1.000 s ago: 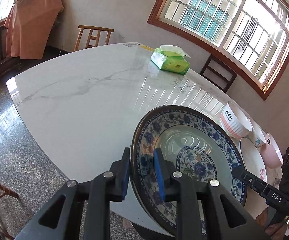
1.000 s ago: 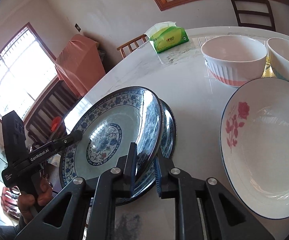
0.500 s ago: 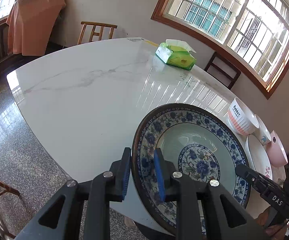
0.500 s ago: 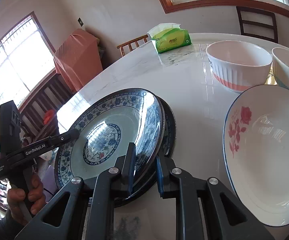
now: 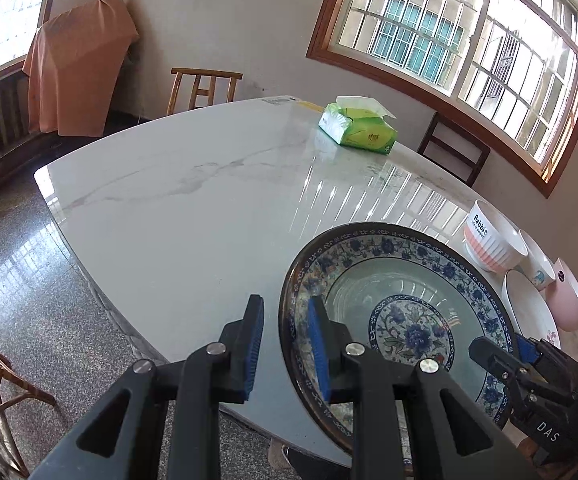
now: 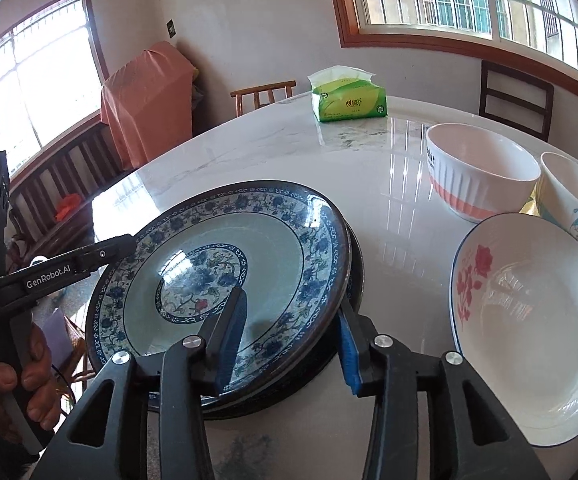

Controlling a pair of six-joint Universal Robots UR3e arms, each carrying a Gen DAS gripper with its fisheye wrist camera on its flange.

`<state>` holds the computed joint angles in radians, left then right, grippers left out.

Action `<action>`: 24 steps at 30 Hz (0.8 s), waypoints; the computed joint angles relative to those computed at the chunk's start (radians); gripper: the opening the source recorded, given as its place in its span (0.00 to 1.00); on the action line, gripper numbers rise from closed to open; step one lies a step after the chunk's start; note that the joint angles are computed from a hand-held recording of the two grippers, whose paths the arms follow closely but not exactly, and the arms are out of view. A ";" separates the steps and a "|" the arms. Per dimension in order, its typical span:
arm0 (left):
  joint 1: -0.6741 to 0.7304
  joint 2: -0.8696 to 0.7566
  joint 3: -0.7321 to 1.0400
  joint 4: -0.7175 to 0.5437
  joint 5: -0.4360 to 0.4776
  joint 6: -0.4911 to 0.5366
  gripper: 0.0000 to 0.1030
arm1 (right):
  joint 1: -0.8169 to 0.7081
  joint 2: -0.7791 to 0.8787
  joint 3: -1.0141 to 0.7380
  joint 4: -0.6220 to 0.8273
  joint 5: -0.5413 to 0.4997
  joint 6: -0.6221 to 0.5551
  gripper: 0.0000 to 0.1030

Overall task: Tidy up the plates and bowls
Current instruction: 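Lower the held plate onto the larger plate and open the right gripper, then move the right gripper to the pink-flowered white plate and grasp its rim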

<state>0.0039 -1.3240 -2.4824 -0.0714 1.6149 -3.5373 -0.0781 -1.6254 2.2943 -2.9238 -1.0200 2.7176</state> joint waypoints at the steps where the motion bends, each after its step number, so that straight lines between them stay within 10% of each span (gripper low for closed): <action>1: 0.003 0.004 -0.004 -0.001 -0.003 0.000 0.22 | 0.017 0.008 0.006 -0.037 -0.027 0.008 0.44; 17: -0.053 0.076 0.003 -0.095 0.063 -0.032 0.26 | 0.330 0.224 0.040 -0.580 -0.503 0.009 0.69; 24: -0.159 0.101 0.082 -0.175 0.122 -0.033 0.26 | 0.023 0.030 0.246 -0.639 -0.146 0.085 0.63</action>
<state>-0.1553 -1.2230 -2.4008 -0.2464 1.7366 -3.5704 -0.0550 -1.5952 2.5401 -3.5628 -1.1660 2.8025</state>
